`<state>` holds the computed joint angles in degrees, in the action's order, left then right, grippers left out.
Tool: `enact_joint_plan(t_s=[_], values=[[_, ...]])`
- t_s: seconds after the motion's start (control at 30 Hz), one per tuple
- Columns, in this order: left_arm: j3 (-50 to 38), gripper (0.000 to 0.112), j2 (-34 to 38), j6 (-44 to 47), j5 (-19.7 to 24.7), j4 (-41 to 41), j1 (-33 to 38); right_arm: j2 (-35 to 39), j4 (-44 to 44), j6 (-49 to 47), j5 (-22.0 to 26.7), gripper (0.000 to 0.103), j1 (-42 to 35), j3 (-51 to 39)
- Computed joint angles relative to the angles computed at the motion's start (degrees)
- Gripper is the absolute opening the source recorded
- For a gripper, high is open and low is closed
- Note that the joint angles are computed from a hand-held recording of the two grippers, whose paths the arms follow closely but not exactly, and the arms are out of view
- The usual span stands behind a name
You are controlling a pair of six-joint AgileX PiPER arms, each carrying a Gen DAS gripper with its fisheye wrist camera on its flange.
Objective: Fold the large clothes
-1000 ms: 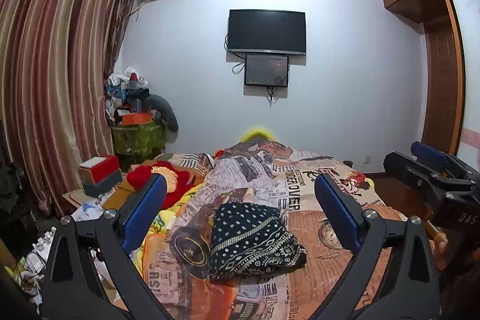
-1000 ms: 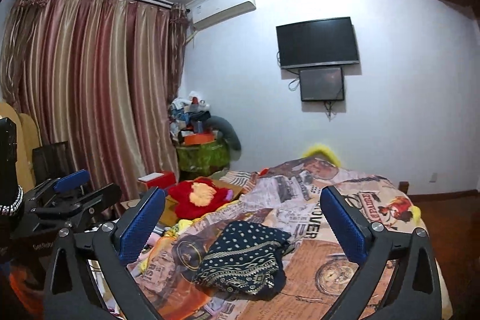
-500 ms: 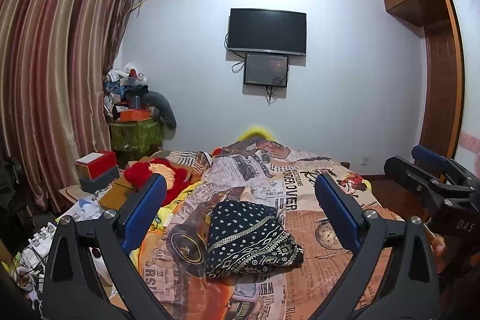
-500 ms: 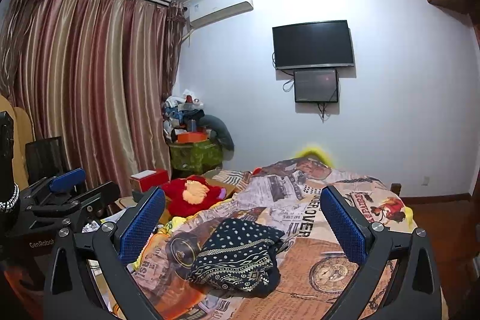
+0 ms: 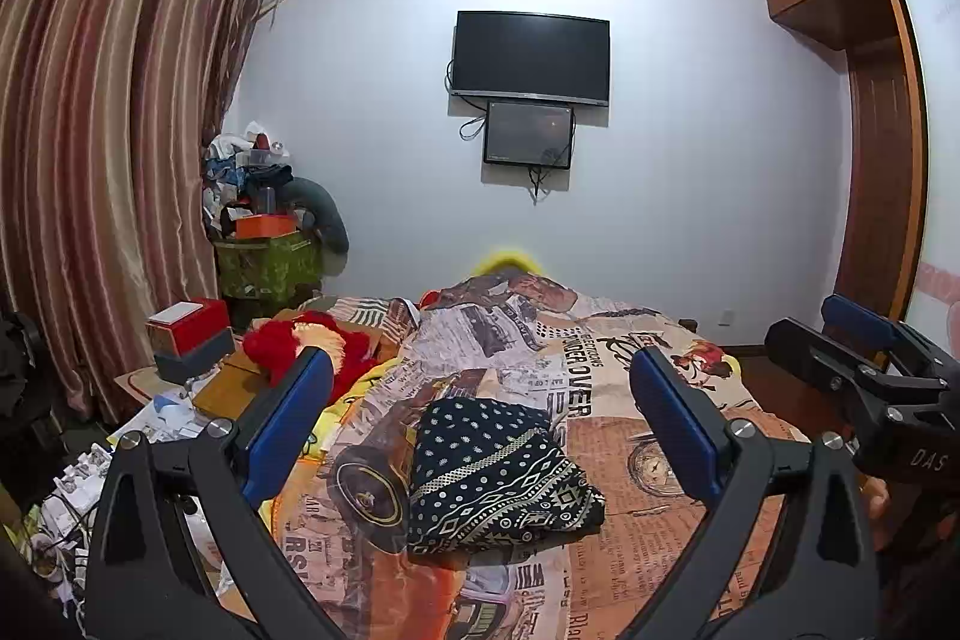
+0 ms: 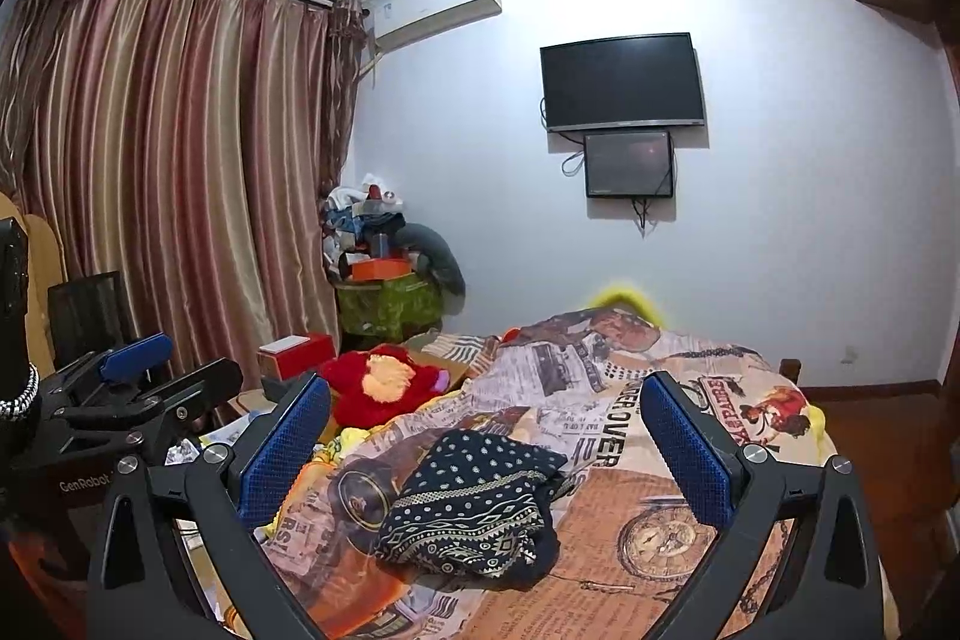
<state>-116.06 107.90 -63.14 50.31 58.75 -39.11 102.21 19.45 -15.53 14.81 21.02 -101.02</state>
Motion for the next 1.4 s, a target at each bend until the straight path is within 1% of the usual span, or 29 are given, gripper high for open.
enact_joint_plan(t_s=[0.43, 0.73, 1.0, 1.4], values=[[1.17, 0.100, -0.46, 0.35, -1.38, -0.92, 0.82, -0.01, 0.63, -0.41, 0.45, 0.103, -0.37, -0.21], [1.41, 0.100, -0.54, 0.45, -1.68, -0.78, 0.86, -0.15, 0.71, -0.31, -0.10, 0.103, -0.50, 0.26], [0.68, 0.100, -0.16, 2.30, -2.74, -2.36, 1.75, -0.36, 1.63, -0.99, 0.05, 0.103, -0.75, 0.38], [0.38, 0.100, -0.10, 4.60, -3.92, -4.18, 2.28, -0.50, 0.58, 0.61, 0.39, 0.103, -0.74, 0.17]])
